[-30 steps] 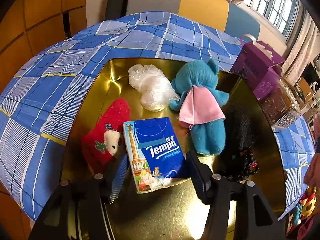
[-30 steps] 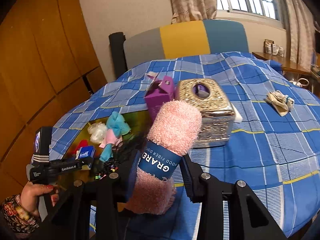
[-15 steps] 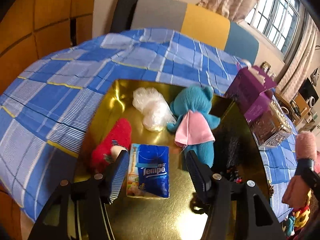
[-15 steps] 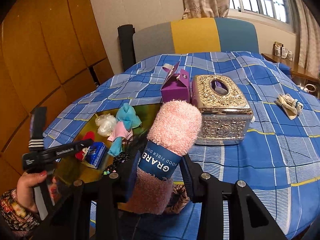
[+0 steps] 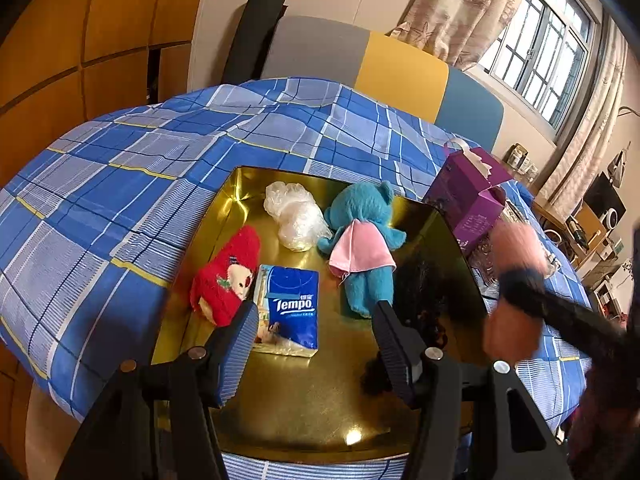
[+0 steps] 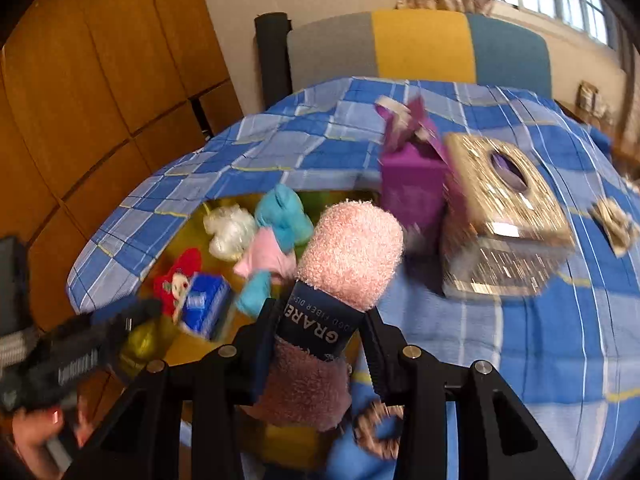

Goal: Organize soft objects
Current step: 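Lower the pink towel roll into the gold tin and open the right gripper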

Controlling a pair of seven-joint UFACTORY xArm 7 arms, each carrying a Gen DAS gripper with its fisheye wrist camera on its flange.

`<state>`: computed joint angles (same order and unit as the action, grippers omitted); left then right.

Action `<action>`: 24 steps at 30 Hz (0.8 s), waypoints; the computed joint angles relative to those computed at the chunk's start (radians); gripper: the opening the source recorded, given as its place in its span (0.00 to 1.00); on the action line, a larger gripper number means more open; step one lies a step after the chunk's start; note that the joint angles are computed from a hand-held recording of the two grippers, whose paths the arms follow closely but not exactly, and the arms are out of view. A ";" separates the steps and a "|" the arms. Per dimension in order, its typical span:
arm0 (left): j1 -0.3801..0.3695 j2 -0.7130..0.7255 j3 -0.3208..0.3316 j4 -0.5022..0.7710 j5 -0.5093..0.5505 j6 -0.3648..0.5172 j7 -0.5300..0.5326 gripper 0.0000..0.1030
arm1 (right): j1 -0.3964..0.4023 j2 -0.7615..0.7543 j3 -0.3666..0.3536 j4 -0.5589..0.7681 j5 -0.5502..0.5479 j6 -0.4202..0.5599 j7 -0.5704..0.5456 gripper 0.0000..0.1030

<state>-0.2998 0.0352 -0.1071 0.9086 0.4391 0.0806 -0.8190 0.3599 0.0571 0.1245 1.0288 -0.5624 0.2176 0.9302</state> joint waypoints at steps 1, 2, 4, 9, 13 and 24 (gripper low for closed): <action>-0.001 -0.007 0.002 -0.008 0.011 0.000 -0.009 0.58 | 0.000 0.027 0.000 0.037 -0.002 0.010 -0.011 0.40; 0.001 -0.011 0.000 -0.013 0.006 -0.003 -0.004 0.58 | 0.006 0.062 -0.003 0.084 -0.007 0.027 -0.021 0.40; 0.007 -0.022 -0.002 -0.030 0.011 -0.013 -0.012 0.58 | 0.028 0.131 -0.018 0.175 -0.014 0.069 -0.044 0.40; 0.038 -0.050 -0.011 -0.070 0.024 -0.026 -0.032 0.58 | 0.064 0.270 -0.045 0.350 0.064 0.155 -0.159 0.41; 0.071 -0.065 -0.022 -0.095 0.021 -0.028 -0.040 0.58 | 0.094 0.351 -0.077 0.456 0.105 0.222 -0.213 0.42; 0.099 -0.072 -0.039 -0.115 -0.039 -0.040 0.001 0.58 | 0.146 0.407 -0.132 0.530 0.130 0.245 -0.223 0.47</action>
